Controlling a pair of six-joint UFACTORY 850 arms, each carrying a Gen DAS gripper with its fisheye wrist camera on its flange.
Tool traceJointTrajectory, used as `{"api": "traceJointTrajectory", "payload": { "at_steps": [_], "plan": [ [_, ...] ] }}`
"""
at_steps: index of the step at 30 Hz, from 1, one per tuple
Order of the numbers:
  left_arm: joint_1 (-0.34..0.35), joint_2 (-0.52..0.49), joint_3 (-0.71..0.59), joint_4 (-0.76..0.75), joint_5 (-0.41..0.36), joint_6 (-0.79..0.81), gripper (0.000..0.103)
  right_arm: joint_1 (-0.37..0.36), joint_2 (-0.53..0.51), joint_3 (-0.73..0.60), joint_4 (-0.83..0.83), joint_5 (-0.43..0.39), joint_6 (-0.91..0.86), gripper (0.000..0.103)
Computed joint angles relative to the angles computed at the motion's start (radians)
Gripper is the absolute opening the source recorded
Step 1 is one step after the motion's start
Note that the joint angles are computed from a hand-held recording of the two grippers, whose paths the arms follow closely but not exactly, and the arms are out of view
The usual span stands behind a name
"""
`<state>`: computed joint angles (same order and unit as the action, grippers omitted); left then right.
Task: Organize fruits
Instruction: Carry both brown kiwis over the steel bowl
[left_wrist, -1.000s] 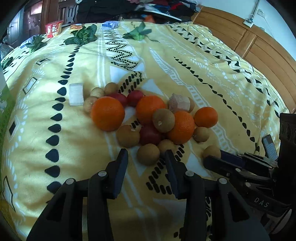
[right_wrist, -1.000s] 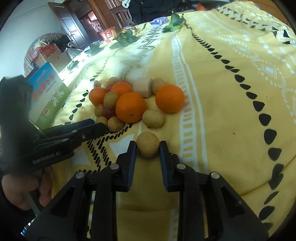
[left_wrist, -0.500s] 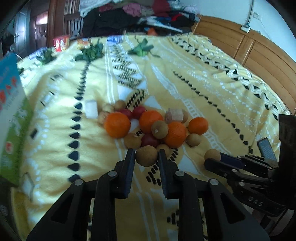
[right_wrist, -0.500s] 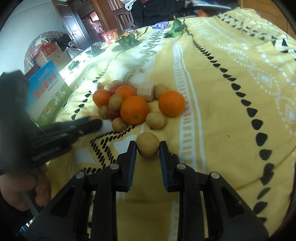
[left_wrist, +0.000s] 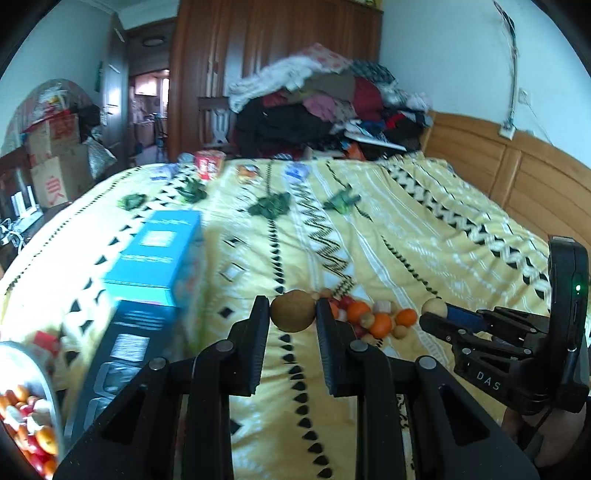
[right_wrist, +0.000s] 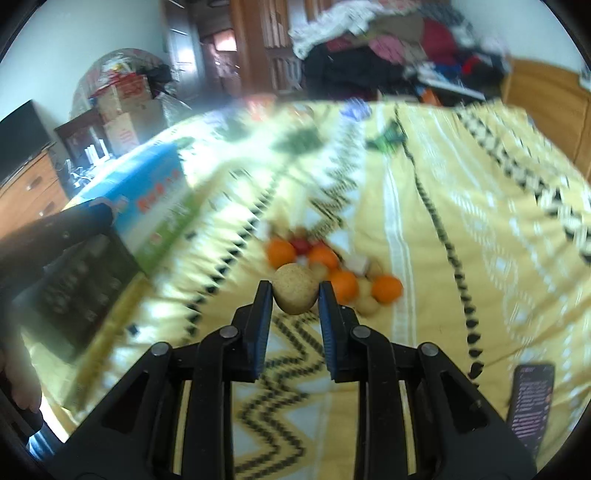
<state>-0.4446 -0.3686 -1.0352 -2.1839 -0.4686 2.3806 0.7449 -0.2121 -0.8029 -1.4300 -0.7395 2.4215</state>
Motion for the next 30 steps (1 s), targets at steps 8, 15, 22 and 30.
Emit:
{"api": "traceJointTrajectory", "payload": {
  "at_steps": [8, 15, 22, 30],
  "plan": [
    [0.156, 0.111, 0.084, -0.028, -0.043, 0.002, 0.025, 0.059, -0.077, -0.194, 0.024, -0.046, -0.196, 0.026],
    [0.307, 0.144, 0.1, -0.02, -0.067, -0.034, 0.025, 0.096, -0.217, -0.428, 0.038, -0.01, -0.38, 0.026],
    [0.459, 0.122, 0.088, 0.009, -0.085, -0.082, 0.025, 0.122, -0.389, -0.695, 0.106, 0.065, -0.599, 0.026],
    [0.571, 0.06, 0.061, 0.02, -0.074, -0.12, 0.025, 0.133, -0.574, -0.988, 0.283, 0.135, -0.873, 0.026]
  ]
}}
